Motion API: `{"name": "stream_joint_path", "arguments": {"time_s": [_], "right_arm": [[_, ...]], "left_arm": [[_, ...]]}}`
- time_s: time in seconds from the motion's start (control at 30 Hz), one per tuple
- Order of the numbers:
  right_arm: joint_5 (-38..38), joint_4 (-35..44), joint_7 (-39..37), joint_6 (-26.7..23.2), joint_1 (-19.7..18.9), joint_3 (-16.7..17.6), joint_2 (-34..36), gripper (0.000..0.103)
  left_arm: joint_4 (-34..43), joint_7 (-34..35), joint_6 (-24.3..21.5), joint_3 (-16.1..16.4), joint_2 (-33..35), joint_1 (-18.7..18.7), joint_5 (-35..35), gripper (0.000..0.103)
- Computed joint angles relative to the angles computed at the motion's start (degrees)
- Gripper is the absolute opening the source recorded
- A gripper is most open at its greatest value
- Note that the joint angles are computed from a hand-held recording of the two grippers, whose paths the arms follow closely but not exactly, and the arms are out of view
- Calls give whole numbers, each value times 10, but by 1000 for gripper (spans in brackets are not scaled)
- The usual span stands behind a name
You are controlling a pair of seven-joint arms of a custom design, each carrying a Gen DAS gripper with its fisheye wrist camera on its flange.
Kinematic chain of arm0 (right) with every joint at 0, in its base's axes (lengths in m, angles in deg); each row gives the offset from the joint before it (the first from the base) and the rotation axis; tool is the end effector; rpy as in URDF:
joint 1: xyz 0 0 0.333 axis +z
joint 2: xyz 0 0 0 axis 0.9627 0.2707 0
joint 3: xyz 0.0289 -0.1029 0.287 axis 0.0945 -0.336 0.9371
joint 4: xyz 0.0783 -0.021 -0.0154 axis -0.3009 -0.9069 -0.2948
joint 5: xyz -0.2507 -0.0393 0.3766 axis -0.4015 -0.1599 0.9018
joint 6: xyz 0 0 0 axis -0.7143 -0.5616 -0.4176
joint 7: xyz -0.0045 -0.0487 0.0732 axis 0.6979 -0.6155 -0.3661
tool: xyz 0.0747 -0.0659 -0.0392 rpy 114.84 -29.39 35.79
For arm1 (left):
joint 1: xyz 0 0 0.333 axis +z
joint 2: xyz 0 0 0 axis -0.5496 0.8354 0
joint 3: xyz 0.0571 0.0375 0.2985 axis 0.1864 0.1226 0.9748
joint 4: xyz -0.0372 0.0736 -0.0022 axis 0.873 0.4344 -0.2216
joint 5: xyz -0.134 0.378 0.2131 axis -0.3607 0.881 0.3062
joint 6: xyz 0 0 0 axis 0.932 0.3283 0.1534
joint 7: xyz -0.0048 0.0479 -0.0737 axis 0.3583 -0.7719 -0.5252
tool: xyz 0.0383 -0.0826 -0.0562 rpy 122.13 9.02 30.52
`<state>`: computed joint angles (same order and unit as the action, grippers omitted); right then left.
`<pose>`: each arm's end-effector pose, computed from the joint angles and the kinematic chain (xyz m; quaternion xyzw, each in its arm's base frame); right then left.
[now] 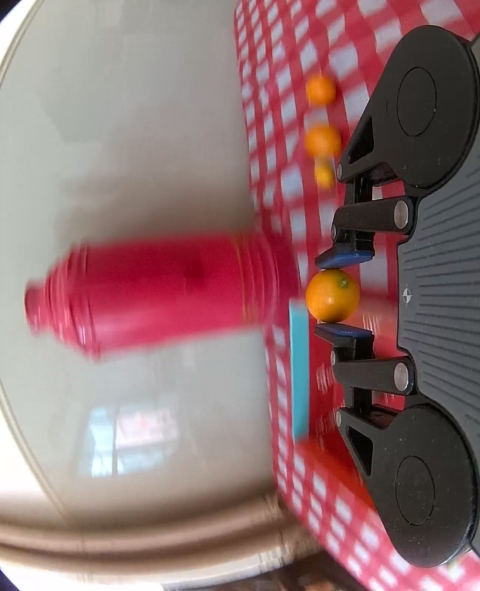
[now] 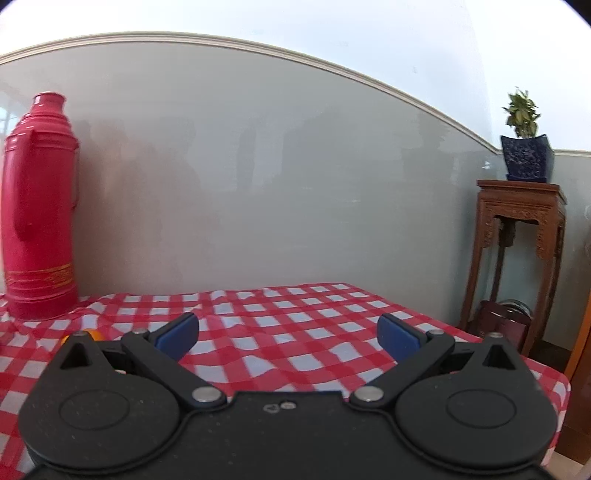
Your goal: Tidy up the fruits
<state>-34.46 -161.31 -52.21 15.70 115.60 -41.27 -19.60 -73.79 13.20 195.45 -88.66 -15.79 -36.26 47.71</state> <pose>0.3574 0.3480 0.3279 -0.2196 0.7150 -0.6449 0.1568 0.5208 -0.1312 0.3820 -0.4145 0.7259 -0.4264 0.3456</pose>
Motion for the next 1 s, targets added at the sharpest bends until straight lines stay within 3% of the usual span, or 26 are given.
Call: {"name": "stream_joint_path", "arguments": {"time_s": [0.13,0.43,0.5,0.57,0.63,0.8,1.0], "right_arm": [[-20,16,-16,7,2,-2,16,97],[-55,40,-44,25,7,-11,38,97],[-63,44,-52,31,9,-13,44,97],[-71,46,-61,41,9,-16,46,97],[-79,43,-66,58,7,-19,43,97],[-96,30,-74,119,-8,-27,27,97],[-121,12,-98,237,-47,-39,-4,94]], "left_arm": [[5,78,-21,-4,13,10,-103,32],[17,186,-67,-15,34,15,-274,33],[20,194,-77,-16,31,14,-294,42],[15,202,-70,-17,27,12,-317,79],[4,193,-45,-15,20,13,-317,90],[-24,66,-30,27,-17,27,-158,90],[-57,44,2,52,-43,45,-126,93]]}}
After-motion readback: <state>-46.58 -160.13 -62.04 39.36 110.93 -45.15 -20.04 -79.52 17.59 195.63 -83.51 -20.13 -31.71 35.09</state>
